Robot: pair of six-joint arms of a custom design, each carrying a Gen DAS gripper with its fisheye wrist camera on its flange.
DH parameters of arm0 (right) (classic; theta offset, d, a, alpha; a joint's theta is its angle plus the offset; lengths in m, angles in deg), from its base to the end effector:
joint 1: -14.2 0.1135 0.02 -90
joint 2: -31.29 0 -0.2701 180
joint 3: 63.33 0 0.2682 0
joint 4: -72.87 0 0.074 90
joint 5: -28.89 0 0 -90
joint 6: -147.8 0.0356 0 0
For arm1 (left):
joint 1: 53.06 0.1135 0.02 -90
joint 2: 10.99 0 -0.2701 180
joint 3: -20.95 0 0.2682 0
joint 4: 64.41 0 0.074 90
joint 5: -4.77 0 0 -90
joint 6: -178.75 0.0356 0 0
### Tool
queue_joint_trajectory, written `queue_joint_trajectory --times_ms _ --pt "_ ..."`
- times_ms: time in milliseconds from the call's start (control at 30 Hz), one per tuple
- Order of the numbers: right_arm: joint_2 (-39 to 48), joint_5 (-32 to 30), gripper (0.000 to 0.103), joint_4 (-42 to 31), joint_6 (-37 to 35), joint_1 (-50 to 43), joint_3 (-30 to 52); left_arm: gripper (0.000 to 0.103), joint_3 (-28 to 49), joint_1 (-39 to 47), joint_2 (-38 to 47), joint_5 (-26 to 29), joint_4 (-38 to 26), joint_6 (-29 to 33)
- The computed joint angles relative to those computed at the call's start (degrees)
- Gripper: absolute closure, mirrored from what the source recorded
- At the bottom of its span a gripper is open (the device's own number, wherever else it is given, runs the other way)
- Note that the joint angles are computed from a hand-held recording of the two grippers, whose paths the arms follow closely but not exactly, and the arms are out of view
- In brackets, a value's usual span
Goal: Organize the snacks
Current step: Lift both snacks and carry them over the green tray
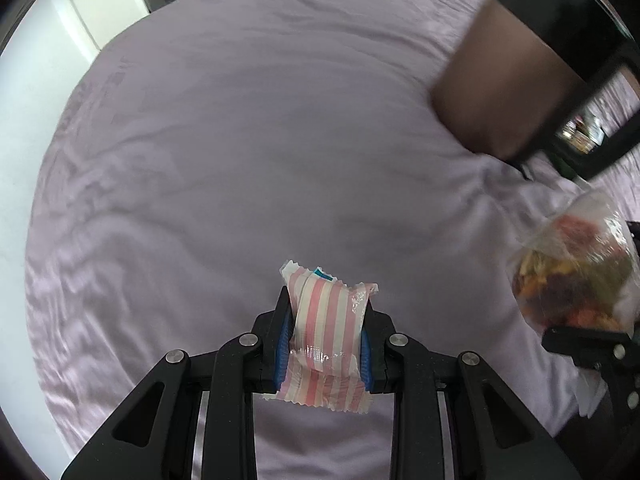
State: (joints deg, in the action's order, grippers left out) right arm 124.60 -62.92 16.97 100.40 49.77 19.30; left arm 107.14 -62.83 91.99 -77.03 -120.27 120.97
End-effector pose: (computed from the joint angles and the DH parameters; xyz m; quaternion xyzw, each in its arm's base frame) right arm 0.2781 0.2003 0.2329 0.0568 0.9774 0.1399 0.1478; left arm 0.3638 -0.0678 0.1950 0.3633 0.9167 -0.0400 0.1613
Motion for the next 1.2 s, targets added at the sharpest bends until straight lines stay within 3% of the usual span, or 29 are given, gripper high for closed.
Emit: queue_joint_trajectory --times_ms 200,500,600,733,900,1033,1200 --pt "-10.4 0.4 0.076 -4.7 2.4 -1.4 -8.7 0.080 -3.4 -7.0 -5.5 0.2 -3.9 -1.8" --pt "-30.0 4.6 0.076 -17.8 3.7 -10.7 -18.6 0.079 -1.4 -23.2 -8.7 4.7 -9.8 -6.8" --pt "-36.7 5.9 0.076 -23.0 -1.1 -18.6 -19.6 0.079 0.3 -29.1 -8.7 6.2 -10.7 -8.4" --pt "-42.6 6.0 0.076 -26.7 -13.6 -33.7 -19.2 0.079 4.8 -37.1 -6.4 8.3 -11.3 -12.3" --pt "-41.8 3.5 0.076 -23.3 -31.4 -52.5 -17.5 0.079 15.9 -43.6 1.4 8.0 -10.0 -20.8" --pt "-36.6 0.1 0.076 -15.9 -43.4 -64.3 -15.6 0.079 28.9 -46.5 11.4 3.7 -8.5 -28.6" --pt "-27.6 -2.7 0.076 -5.0 -48.6 -69.1 -14.3 0.079 50.5 -47.5 28.0 -5.2 -8.9 -36.9"
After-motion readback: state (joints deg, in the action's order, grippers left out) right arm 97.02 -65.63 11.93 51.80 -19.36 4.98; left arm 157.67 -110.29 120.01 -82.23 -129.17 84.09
